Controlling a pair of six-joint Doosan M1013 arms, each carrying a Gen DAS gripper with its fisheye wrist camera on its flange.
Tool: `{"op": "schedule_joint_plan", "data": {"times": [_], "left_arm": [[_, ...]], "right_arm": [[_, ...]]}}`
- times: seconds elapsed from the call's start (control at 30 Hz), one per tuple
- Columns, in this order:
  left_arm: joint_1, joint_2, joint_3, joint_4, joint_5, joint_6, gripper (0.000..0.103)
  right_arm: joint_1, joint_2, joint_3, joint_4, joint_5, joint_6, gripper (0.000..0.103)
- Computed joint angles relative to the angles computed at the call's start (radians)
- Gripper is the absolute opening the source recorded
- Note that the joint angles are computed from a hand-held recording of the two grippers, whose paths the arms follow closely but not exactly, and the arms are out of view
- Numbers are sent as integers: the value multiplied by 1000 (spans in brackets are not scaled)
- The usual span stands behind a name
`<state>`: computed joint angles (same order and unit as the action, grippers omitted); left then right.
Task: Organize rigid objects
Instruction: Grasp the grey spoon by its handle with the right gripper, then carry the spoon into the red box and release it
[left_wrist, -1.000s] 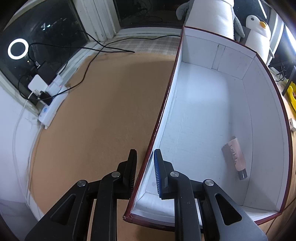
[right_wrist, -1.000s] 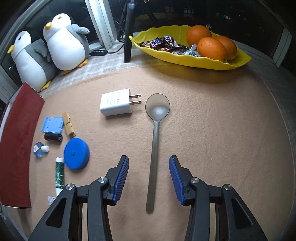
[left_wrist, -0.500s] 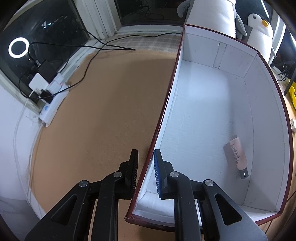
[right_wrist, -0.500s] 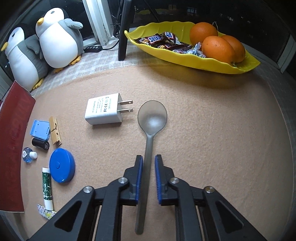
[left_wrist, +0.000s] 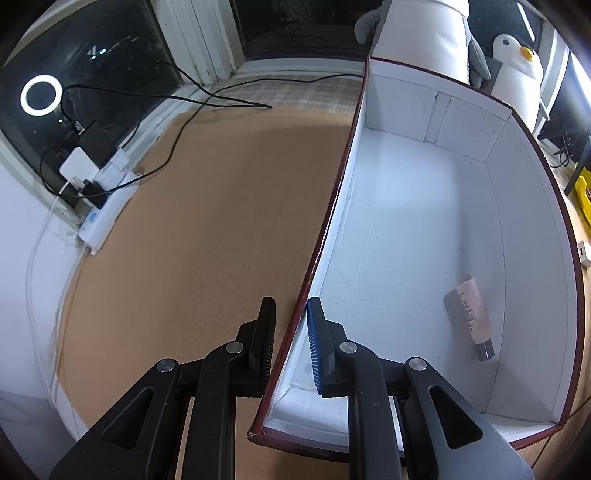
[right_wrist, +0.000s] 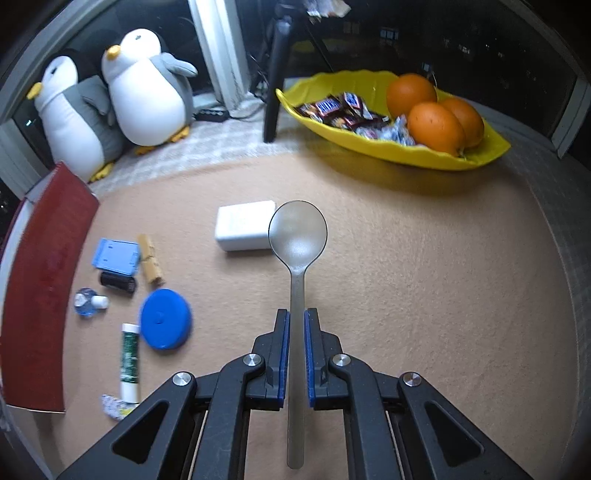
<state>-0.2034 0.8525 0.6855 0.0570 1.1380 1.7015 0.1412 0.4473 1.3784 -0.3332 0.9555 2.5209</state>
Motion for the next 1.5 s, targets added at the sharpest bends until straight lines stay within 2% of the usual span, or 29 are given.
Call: {"op": "schedule_joint_plan", "data": {"times": [0.23, 0.5, 0.8, 1.17, 1.33, 1.5], "left_arm": [[9, -6, 14, -40, -25, 15, 15], [18, -4, 15, -92, -36, 35, 13], [26, -3, 19, -134, -50, 52, 12], [33, -5, 24, -170, -58, 55, 12], [34, -5, 26, -178, -60, 53, 12], [34, -4, 25, -178, -59, 51, 12]], "right_arm": [[50, 9, -85, 6, -32, -54, 7], [108, 86, -259, 82, -60, -219, 7], [149, 192, -427, 183, -25, -373, 7], [181, 321, -620, 285, 68, -477, 7], [188, 361, -677, 296, 112, -493, 7], [192, 371, -689, 299, 125, -509, 7]]}}
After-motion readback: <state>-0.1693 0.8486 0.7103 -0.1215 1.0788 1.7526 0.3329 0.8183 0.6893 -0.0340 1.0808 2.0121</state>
